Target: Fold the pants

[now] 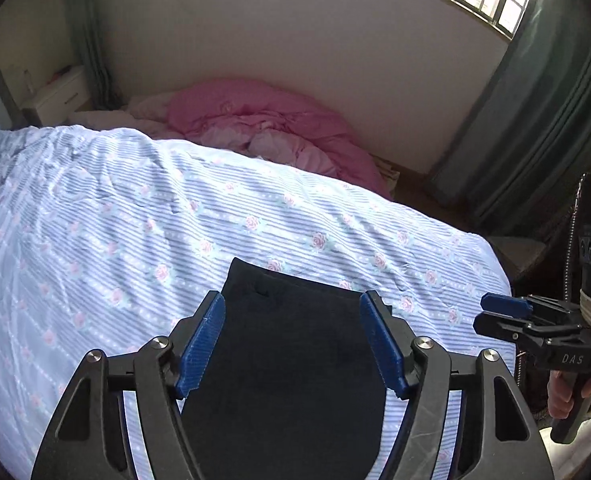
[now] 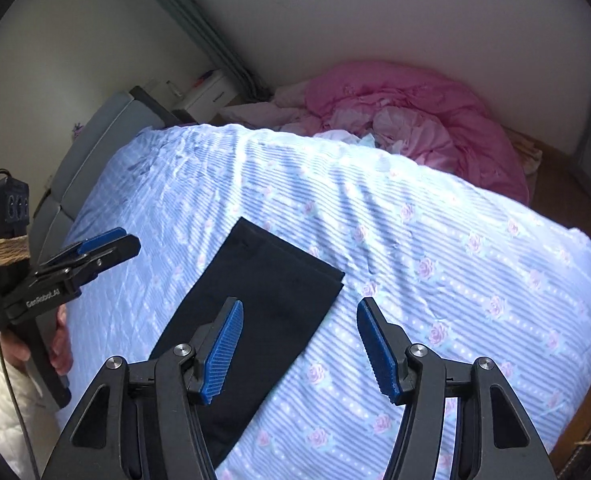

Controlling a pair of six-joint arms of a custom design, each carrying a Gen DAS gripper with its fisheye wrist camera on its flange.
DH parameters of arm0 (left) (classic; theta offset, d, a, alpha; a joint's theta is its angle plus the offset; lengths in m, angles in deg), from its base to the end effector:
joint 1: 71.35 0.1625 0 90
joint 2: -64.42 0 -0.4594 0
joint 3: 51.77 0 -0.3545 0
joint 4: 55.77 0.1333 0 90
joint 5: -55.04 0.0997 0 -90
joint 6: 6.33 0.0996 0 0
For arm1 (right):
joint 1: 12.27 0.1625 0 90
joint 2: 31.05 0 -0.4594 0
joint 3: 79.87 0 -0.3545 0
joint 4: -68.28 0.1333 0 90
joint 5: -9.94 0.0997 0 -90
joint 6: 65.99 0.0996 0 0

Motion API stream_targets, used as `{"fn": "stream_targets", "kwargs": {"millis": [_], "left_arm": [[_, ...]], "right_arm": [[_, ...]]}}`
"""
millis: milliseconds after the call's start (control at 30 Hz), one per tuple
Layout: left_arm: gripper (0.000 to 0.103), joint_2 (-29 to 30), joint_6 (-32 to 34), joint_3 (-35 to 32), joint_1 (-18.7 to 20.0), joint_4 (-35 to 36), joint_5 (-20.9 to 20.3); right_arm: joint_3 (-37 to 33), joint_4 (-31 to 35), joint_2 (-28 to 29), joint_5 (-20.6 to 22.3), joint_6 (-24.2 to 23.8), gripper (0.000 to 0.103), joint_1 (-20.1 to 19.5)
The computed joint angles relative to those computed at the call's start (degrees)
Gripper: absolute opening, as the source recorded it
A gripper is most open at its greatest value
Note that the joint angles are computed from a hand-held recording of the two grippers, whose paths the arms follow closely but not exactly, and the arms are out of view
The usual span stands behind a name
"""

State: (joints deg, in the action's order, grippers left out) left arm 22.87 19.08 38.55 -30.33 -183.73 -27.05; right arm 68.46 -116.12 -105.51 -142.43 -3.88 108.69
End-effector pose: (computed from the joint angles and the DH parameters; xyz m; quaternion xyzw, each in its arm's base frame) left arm -0.3991 -0.5420 0.0850 0.6056 0.7872 0.0780 0.0864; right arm 0.2090 -0.2608 0.2563 -0.3149 -0.7861 0.4747 0.2399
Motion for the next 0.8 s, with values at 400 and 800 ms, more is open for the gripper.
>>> {"fn": "stream_targets", "kwargs": {"millis": [400,800], "left_arm": [[0.04,13.7,2.11,-12.02,2.78,8.55,3.96],[0.032,15.24,4.24,-13.28,3.41,10.72,6.79]], "right_arm": [[7.86,-42.05,14.78,13.44,-15.61,0.045,-17.57],[9.02,-52.01,21.4,21.32,-18.2,0.039,-23.78]]}}
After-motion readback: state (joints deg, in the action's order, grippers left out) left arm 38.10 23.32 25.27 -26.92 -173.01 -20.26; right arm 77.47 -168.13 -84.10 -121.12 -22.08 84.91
